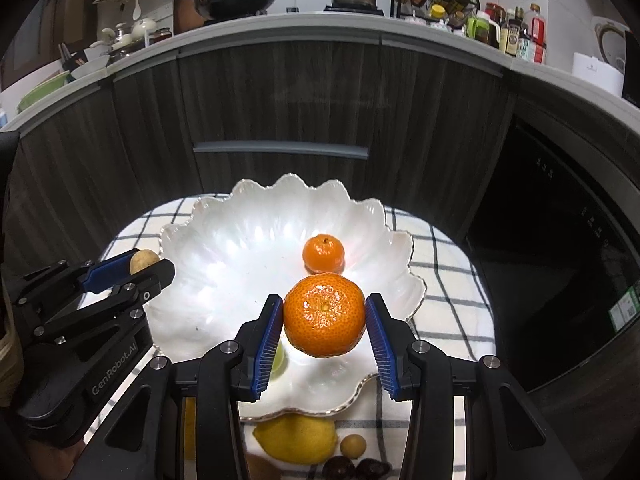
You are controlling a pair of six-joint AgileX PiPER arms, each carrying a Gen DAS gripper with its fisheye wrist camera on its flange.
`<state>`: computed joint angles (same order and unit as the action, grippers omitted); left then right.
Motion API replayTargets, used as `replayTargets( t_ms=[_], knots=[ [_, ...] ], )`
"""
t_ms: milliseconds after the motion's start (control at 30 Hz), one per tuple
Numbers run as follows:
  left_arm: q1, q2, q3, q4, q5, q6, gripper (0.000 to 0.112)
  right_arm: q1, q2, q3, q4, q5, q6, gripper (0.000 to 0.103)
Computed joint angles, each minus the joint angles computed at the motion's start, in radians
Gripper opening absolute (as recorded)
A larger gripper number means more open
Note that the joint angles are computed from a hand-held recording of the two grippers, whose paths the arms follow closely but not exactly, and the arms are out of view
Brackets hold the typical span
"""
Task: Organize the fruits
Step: 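Grasp the mandarin with the right gripper while the left carries the brown fruit to the bowl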
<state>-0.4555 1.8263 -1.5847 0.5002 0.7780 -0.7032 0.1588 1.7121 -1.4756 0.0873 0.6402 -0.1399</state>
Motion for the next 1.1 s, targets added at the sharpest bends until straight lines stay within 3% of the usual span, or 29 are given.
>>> replayTargets(
  t_ms=[533, 700, 767, 833, 867, 1100],
  knots=[
    [0.027, 0.089, -0.06, -0.065, -0.001, 0.09, 0.028, -0.013, 0.112, -0.075, 0.016, 0.029, -0.012, 0.044],
    [0.018, 0.091, -0.061, -0.01, 0.02, 0.043, 0.057, -0.013, 0.116, -0.073, -0.019, 0.025, 0.028, 0.046],
    [0.014, 0.087, -0.057, 0.009, 0.027, 0.03, 0.058, -0.009, 0.106, -0.062, -0.037, 0.008, 0.04, 0.053],
    [0.013, 0.087, -0.059, 0.015, 0.038, 0.022, 0.062, -0.002, 0.091, -0.046, -0.077, -0.015, 0.076, 0.073],
    [0.012, 0.083, -0.054, 0.02, 0.038, 0.015, 0.064, -0.002, 0.084, -0.039, -0.082, -0.024, 0.082, 0.076],
    [0.0, 0.058, -0.043, 0.068, 0.058, -0.03, 0.076, 0.0, 0.06, -0.027, -0.11, -0.018, 0.11, 0.077]
  ],
)
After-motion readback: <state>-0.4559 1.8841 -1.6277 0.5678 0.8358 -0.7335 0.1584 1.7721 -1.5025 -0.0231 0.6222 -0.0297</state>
